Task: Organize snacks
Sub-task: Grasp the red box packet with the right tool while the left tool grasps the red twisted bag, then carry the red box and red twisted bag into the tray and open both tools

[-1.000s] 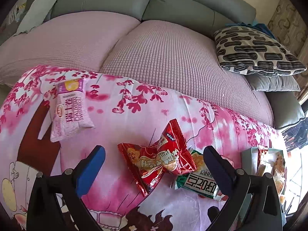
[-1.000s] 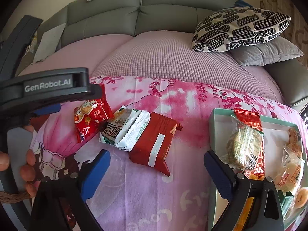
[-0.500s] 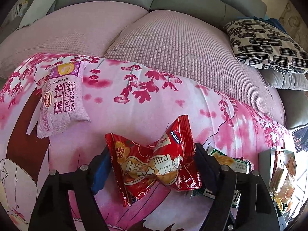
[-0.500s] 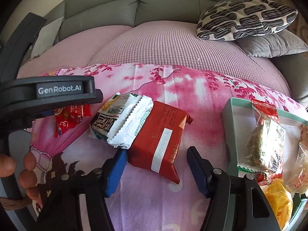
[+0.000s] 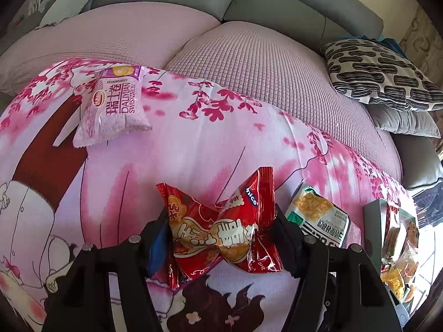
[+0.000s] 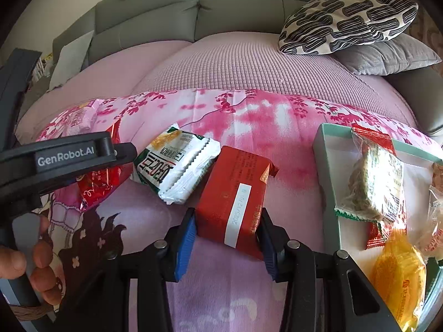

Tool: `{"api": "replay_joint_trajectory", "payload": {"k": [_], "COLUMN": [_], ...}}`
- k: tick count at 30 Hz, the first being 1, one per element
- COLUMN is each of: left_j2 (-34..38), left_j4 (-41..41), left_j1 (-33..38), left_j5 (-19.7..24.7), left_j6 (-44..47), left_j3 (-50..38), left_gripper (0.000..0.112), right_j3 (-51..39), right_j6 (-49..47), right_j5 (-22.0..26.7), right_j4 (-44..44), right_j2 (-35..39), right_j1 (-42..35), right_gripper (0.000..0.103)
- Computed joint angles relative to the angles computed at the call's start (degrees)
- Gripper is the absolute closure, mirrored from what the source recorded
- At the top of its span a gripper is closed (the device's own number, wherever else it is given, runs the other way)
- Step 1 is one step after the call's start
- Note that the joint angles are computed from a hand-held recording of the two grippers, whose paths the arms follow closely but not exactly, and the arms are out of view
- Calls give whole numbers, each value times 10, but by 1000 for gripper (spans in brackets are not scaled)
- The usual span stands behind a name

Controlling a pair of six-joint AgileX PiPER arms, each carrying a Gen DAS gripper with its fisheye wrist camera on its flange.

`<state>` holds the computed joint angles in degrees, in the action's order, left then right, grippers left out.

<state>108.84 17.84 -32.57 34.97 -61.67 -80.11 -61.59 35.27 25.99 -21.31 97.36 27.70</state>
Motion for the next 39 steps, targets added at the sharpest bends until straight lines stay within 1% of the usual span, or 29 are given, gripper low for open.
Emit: {"api": "replay_joint_trajectory", "payload": {"k": [8, 13, 18, 21, 28, 34, 39], "left_j2": [-58, -90, -109, -109, -114, -89, -52], "left_j4": [54, 107, 162, 164, 195, 209, 212], "left_j1": [-32, -66, -109, -123, -171, -217, -245], "left_j5": [-24, -25, -4, 2, 67, 100, 132], "left_j6": [-111, -198, -265, -264, -281, -277, -250], "left_j3": [72, 106, 118, 111, 76, 16, -51], "left_gripper": [46, 46, 46, 46, 46, 46, 46], "right_j3": [45, 64, 72, 78, 106, 131, 140], "right_j6": [-16, -4, 20, 32, 32, -27, -112], "right_j5": [-3, 11, 38, 49, 73, 76, 71], "right_j4": [34, 20, -7, -20, -16, 31, 97], "right_j2": [-58, -113, -161, -186, -253, -299, -328], "right_j1": [-6, -4, 11, 17, 10, -29, -94], "right_gripper": [58, 58, 58, 58, 58, 58, 58]}}
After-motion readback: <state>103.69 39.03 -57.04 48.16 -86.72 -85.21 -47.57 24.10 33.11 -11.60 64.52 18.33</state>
